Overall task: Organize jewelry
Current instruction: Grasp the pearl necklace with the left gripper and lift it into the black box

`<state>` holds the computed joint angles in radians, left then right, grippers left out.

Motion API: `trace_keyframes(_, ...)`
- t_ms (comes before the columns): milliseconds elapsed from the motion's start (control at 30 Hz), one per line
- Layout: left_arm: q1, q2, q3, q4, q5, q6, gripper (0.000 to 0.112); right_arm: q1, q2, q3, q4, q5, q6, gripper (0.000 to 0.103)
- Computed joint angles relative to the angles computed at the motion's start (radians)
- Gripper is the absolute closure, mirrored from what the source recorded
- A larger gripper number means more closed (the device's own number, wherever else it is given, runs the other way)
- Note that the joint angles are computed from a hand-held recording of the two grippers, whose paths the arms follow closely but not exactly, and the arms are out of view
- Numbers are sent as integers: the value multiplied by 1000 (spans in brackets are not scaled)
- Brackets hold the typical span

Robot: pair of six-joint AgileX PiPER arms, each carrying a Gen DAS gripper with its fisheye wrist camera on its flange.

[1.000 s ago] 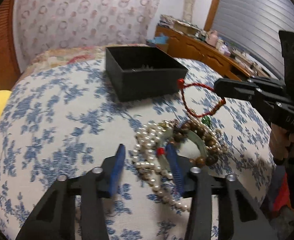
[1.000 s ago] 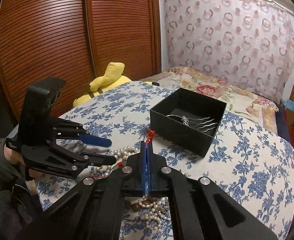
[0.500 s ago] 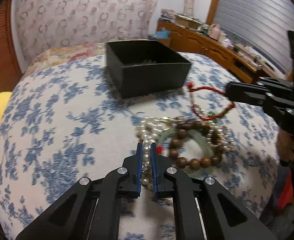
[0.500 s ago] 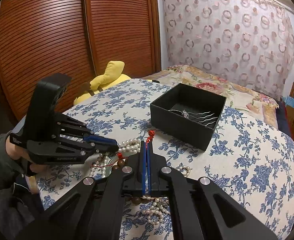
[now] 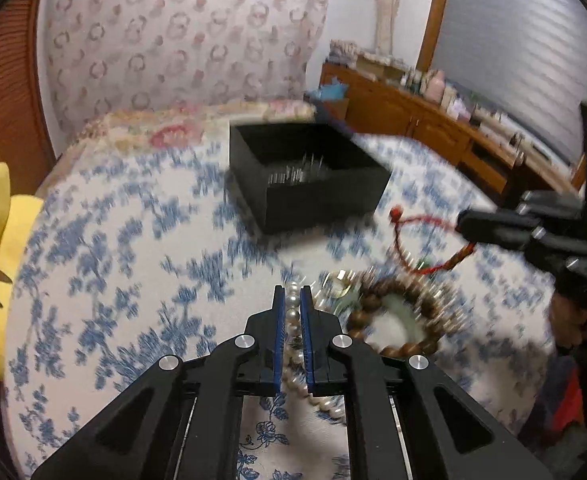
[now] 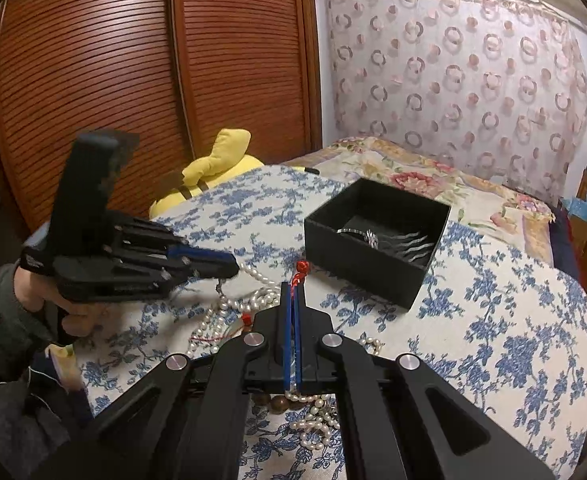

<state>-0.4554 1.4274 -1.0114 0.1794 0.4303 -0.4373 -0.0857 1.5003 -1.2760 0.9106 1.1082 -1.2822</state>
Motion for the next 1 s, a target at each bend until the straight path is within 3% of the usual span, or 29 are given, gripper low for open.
trace_keyframes(467,-83,-119,-168,140,116,-96,106,-42,-27,-98,52,73,22,101)
trace_keyframes(1000,-77,28,-605,163,307,16,106,-17,68,-338,18,52,144,101)
